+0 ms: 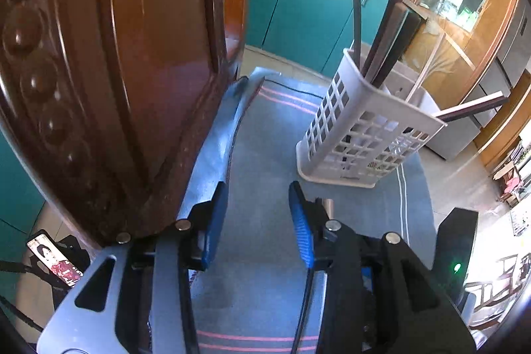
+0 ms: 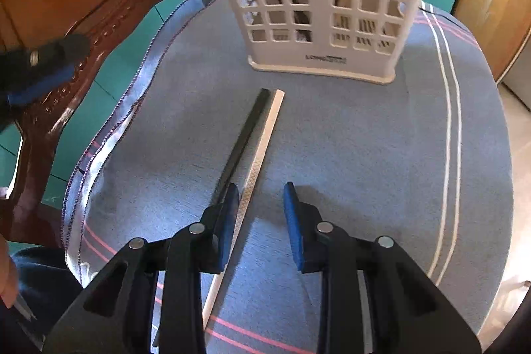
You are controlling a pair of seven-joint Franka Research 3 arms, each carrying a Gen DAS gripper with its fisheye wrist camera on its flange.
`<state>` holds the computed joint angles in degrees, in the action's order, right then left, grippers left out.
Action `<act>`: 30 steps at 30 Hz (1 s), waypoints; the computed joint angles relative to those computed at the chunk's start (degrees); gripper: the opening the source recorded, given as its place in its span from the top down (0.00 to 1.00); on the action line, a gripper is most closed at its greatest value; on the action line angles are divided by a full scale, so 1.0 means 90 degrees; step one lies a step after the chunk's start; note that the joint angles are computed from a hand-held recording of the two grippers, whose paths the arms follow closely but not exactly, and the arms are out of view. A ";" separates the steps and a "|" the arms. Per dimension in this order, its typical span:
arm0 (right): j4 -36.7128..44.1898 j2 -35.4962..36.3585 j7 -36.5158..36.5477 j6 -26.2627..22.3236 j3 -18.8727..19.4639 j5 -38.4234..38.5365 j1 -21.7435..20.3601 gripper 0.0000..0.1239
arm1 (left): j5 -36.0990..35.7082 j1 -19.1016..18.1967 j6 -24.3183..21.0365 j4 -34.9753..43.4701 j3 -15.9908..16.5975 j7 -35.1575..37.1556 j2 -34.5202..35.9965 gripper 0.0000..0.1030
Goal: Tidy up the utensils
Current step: 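Move both open grippers back down to the last chopsticks on the cloth, then close the left gripper on the black chopstick while the right gripper aligns over the light wooden one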
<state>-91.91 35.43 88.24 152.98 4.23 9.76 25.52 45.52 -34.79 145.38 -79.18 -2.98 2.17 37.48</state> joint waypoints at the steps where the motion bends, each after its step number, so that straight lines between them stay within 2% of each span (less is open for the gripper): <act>1: 0.0009 0.0009 -0.0059 0.0015 0.0041 0.0034 -0.0036 0.77 | -0.0004 -0.0020 -0.0086 0.0059 -0.0006 0.0064 0.0034 0.61; 3: -0.0024 0.0021 -0.0131 0.0149 0.0046 0.0031 -0.0023 0.77 | -0.0016 -0.0040 -0.0140 0.0160 -0.0011 0.0121 0.0107 0.58; 7: -0.0153 0.0012 0.0086 0.0379 -0.0286 -0.0426 0.0318 0.77 | -0.0137 -0.0052 -0.0232 0.0441 -0.0064 0.0384 0.0314 0.58; 9: -0.0130 0.0019 0.0387 0.0341 -0.0514 -0.0669 0.0509 0.90 | -0.0242 -0.0068 -0.0331 0.0601 -0.0099 0.0623 0.0426 0.58; 16: -0.0185 -0.0090 0.1057 0.0034 -0.0623 -0.0714 0.0243 0.95 | -0.0777 -0.0201 -0.0945 0.1532 -0.0221 0.1542 0.1120 0.58; 19: -0.0206 -0.0111 0.1248 -0.0027 -0.0498 -0.0479 -0.0040 0.95 | -0.1038 -0.0271 -0.1130 0.1971 -0.0253 0.2004 0.1415 0.54; 23: -0.0238 -0.0104 0.0497 0.0049 0.0332 0.0657 -0.0894 0.95 | -0.1222 -0.0396 -0.1231 0.2294 -0.0163 0.2293 0.1599 0.49; 24: -0.0256 -0.0101 0.0394 0.0166 0.0375 0.0817 -0.0936 0.95 | -0.1281 -0.0418 -0.1302 0.2421 -0.0158 0.2367 0.1674 0.48; 28: -0.0473 -0.0212 0.0953 0.0693 -0.0251 0.0508 -0.0431 0.94 | -0.1537 -0.0494 -0.1727 0.3028 -0.0137 0.2678 0.2044 0.48; 30: -0.0451 -0.0199 0.1134 0.0697 -0.0350 0.0432 -0.0419 0.94 | -0.1659 -0.0541 -0.1980 0.3379 -0.0113 0.2811 0.2262 0.47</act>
